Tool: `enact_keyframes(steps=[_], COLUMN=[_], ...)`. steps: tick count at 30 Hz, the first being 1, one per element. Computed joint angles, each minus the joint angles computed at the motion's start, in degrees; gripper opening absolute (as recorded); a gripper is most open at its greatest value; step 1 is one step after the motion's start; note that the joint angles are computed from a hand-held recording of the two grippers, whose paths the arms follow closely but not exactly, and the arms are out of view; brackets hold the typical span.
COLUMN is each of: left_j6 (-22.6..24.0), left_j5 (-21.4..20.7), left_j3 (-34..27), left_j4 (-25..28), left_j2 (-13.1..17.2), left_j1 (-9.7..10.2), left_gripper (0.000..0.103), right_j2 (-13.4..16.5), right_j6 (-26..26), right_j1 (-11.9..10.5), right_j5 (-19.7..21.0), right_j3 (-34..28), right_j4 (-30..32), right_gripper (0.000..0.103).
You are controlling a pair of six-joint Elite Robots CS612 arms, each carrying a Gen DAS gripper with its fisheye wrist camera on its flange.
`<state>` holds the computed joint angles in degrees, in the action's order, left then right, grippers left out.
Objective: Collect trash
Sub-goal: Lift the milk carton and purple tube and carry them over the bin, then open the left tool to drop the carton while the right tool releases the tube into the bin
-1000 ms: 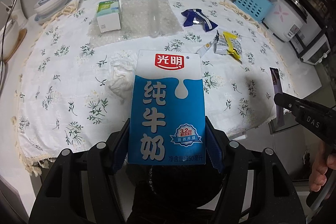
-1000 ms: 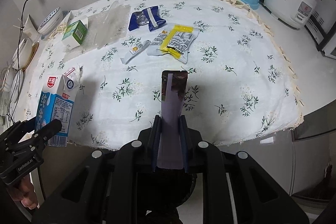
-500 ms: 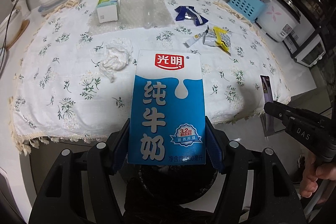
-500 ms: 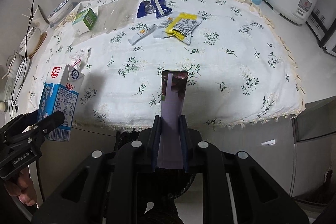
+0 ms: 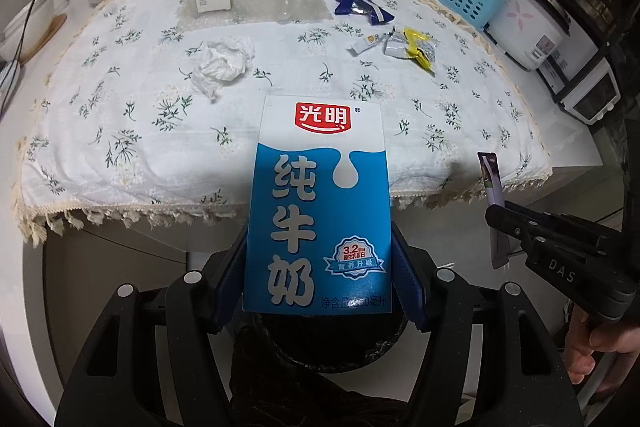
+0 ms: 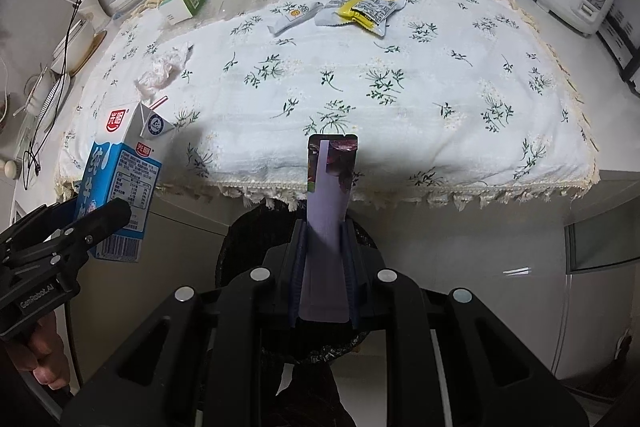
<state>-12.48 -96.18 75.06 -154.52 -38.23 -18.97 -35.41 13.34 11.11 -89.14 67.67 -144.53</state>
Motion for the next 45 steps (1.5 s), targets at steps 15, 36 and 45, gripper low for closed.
enact_keyframes(steps=[15, 36, 45], left_j6=[0.4, 6.2, 8.5], left_j5=[0.0, -1.2, -2.1], left_j3=[3.2, 0.4, 0.3], left_j4=[-0.7, 3.4, 3.1], left_j2=[2.0, 6.0, 6.0], left_j1=[-0.84, -2.43, -2.38], left_gripper=[0.063, 0.063, 0.073], right_j2=[1.2, 0.8, 2.0], right_j6=[-0.8, 3.8, 4.5], right_j1=[0.5, 0.0, 0.4], right_j5=[1.4, 0.5, 0.7], right_j3=[3.1, 7.3, 6.2], right_j4=[1.0, 1.2, 2.1], right_gripper=[0.017, 0.017, 0.017])
